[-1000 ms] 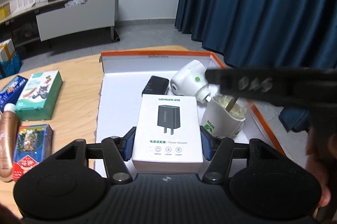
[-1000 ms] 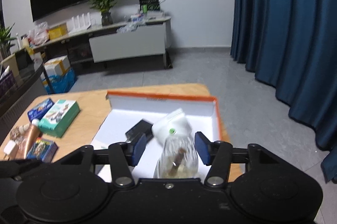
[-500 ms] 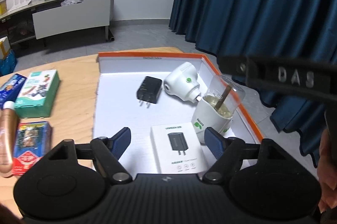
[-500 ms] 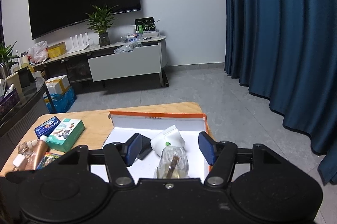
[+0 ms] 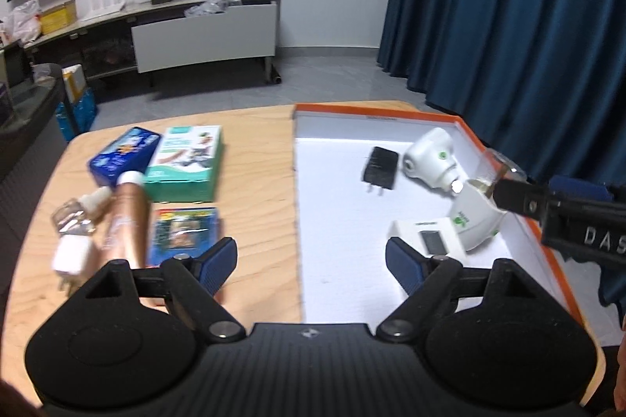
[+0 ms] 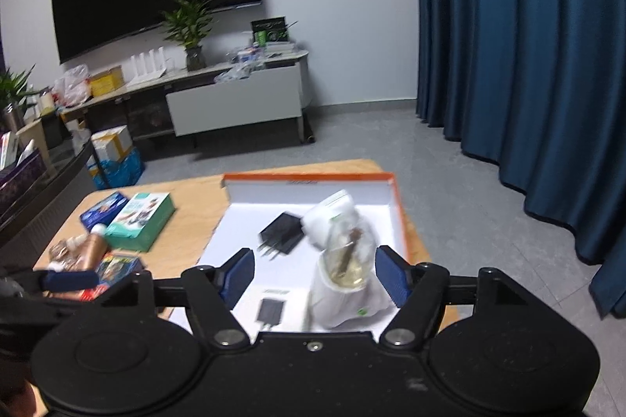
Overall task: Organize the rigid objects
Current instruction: 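Move both tools open back toward the items on the table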
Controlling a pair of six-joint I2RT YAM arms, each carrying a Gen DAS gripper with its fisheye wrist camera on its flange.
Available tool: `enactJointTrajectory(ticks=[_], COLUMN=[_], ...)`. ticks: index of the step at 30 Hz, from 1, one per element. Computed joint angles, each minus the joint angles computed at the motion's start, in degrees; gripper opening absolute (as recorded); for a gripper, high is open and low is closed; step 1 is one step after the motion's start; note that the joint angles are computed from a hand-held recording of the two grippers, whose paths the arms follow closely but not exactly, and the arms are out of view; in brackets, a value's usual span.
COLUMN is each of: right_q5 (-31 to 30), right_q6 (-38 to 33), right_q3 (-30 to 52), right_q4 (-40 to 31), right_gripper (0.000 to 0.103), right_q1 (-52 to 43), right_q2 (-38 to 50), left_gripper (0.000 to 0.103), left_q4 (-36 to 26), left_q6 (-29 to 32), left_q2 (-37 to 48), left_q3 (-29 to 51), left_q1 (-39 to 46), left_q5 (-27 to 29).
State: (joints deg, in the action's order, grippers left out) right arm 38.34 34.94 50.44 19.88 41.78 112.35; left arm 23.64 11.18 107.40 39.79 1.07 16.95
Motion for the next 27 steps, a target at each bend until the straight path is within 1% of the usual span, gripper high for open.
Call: enactJointTrajectory(ticks=[2, 7, 15, 21, 27], right_q5=[-1.16, -2.23, -3.83, -4.75, -5.48], right_q6=[0.81, 2.00, 1.44, 0.96, -0.28], right_q3=[0.99, 5.68, 13.35, 17.64, 20.56], right_q4=[-0.05, -2.66, -5.56, -6.87, -8.27], right_gripper=[0.082, 0.082, 0.082, 0.082, 0.082], right_q1=[1.10, 4.03, 7.86, 10.05, 11.27], right_q2=[0.97, 4.26, 8.64, 11.46, 13.35], left_gripper=[0.085, 0.085, 0.085, 0.085, 0.085], left_q4=[0.39, -0.58, -1.99, -3.20, -3.10], left_q6=[0.68, 2.00, 4.96, 6.10, 6.05], left_q2=[-0.46, -0.84, -2.05, -1.05, 2.24], left_q3=[-0.65, -0.86, -1.13, -0.02, 2.82], left_q1=[1.75, 7.05, 16.26, 21.06, 23.81], left_q5=[0.13, 1.60, 4.77, 6.06, 5.57])
